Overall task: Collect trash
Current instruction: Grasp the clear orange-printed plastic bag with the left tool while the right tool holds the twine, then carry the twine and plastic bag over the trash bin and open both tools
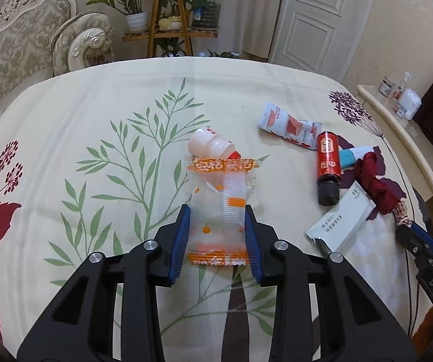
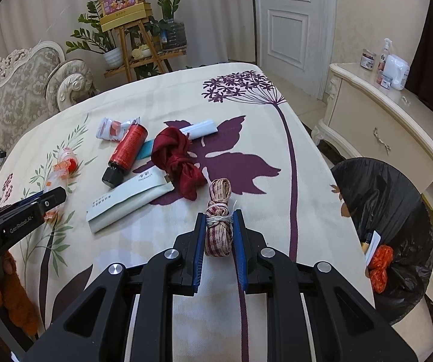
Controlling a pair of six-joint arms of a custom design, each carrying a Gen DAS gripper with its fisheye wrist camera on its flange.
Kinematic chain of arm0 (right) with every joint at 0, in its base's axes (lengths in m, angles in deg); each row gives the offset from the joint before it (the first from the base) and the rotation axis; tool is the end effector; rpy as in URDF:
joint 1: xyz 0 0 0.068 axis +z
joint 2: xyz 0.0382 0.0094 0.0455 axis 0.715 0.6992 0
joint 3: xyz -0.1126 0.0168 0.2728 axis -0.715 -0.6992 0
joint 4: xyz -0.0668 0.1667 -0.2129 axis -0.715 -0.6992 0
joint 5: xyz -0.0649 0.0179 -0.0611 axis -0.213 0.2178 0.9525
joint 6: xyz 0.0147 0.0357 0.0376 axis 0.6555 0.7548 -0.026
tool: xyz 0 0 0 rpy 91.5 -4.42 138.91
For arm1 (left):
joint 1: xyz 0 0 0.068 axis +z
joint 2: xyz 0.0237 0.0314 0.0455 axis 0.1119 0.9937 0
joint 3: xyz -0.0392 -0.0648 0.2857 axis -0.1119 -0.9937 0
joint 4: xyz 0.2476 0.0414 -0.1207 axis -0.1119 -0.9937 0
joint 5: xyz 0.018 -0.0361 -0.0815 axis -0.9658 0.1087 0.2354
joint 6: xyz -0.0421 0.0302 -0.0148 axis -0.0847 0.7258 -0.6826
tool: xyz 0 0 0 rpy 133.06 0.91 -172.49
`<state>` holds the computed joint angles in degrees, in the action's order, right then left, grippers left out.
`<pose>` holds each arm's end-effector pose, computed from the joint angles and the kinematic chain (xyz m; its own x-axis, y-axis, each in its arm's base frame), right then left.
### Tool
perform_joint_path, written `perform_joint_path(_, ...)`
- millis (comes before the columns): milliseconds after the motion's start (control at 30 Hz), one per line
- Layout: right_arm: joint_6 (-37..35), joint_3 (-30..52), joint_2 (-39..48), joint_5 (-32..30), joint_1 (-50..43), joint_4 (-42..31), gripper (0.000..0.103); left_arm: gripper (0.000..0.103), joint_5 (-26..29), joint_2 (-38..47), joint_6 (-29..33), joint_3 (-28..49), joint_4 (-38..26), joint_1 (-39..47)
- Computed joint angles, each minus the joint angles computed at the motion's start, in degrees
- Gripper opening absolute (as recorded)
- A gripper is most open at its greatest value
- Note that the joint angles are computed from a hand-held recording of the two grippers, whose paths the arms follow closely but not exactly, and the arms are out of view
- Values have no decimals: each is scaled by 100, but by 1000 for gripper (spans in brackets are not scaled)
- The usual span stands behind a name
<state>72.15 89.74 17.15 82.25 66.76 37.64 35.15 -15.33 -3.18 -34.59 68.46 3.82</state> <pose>0.2183 0.0862 0.0926 -0.7621 -0.2151 -0.6106 -0.3328 0.9392 0.0846 0.1656 -0.0012 0.0984 -0.7235 -0.3555 -0.5917 -0.3741 0.9223 -0.0967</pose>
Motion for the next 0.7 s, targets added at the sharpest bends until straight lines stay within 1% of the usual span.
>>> perform_joint_path(100,8,-60,-68,-10,-6,17,19,33,-70,-363,-91,-101,-192,-135)
perform_joint_path(167,-2,-125,-181,-23,-25,12,19,33,-170,-730,-197,-152,-447,-328)
perform_joint_path(300,-17,-278,-516,-29,-67,-84,19,33,-619,-1297,-599,-136,-992,-1088)
perform_joint_path(400,-47,-365,-791,-40,-127,-216,19,33,-969,-1506,-966,-77,-1250,-1711)
perform_joint_path(467,-76,-425,-1010,-54,-189,-330,19,33,-1252,-1470,-1157,-1,-1327,-2144)
perform_joint_path(567,-164,-528,-1360,-70,-357,-493,19,33,-1507,-1282,-1396,131,-1309,-2652)
perform_joint_path(700,-336,-654,-1807,-149,-748,-711,19,33,-1798,-785,-1693,385,-1095,-3347)
